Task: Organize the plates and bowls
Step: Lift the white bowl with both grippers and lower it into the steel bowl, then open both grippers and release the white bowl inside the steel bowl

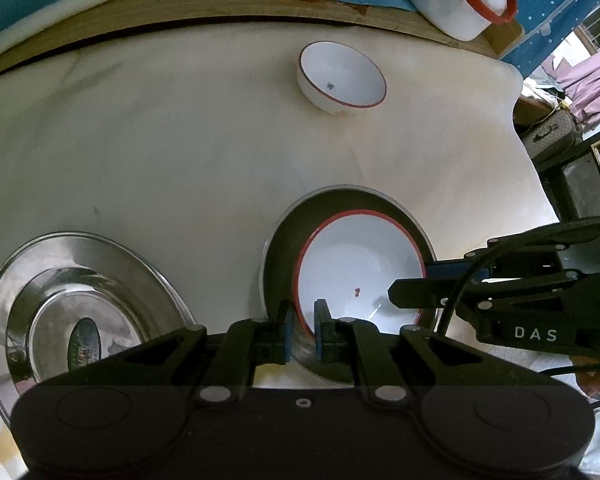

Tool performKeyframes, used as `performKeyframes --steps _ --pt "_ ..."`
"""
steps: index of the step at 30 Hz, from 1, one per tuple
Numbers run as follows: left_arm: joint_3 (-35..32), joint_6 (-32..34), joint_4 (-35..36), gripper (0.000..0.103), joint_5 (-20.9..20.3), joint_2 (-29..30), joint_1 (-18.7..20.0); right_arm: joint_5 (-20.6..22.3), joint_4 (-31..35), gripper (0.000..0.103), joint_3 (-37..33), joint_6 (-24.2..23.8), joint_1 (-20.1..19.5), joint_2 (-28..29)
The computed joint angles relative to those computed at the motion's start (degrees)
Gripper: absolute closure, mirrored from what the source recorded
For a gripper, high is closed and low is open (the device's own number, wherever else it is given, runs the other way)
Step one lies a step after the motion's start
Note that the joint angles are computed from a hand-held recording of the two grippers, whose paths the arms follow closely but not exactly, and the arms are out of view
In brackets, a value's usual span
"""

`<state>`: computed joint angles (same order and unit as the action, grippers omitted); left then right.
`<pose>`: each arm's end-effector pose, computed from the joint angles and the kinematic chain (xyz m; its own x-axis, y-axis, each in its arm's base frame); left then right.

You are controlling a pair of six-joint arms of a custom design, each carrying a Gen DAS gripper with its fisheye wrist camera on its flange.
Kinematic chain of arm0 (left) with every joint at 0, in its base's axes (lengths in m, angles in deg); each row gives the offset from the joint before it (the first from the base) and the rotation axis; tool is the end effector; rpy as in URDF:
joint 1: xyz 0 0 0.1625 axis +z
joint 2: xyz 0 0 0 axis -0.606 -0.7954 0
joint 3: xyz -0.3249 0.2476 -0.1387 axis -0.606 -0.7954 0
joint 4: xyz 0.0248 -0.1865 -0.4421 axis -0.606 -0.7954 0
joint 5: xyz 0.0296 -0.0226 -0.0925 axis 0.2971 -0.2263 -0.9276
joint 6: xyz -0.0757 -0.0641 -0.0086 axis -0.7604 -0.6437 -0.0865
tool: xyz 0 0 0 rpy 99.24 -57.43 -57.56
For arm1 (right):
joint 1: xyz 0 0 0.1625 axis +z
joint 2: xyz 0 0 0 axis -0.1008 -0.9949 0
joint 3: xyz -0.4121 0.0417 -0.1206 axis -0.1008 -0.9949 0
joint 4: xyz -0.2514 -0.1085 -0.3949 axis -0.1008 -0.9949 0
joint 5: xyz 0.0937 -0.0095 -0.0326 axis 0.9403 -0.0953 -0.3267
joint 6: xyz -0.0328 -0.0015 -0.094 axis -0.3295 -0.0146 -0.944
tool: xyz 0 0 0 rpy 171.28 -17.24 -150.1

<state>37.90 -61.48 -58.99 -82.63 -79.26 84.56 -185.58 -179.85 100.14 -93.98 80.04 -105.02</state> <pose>-0.2046 -0.4698 0.0072 -0.8602 0.3169 -0.3995 0.3313 0.9429 0.0346 0.0026 -0.4288 0.1708 -0.8916 -0.2845 0.3522 -0.3791 0.8944 -0.2372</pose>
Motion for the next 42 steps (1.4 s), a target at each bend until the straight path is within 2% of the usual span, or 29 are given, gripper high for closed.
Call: performKeyframes --steps 14,33,42 --pt "-0.16 0.46 -0.12 0.089 -0.65 0.39 0.42 0.02 1.02 0.075 -0.45 -0.02 -0.05 0.11" --pt "0.38 0.09 -0.38 0.085 -0.66 -0.42 0.38 -0.02 -0.33 0.074 0.25 -0.86 -0.03 -0.52" --pt "1.08 0.37 -1.71 0.072 0.48 -2.18 -0.35 1.30 -2.38 0.067 1.56 -1.74 -0.27 -2.34"
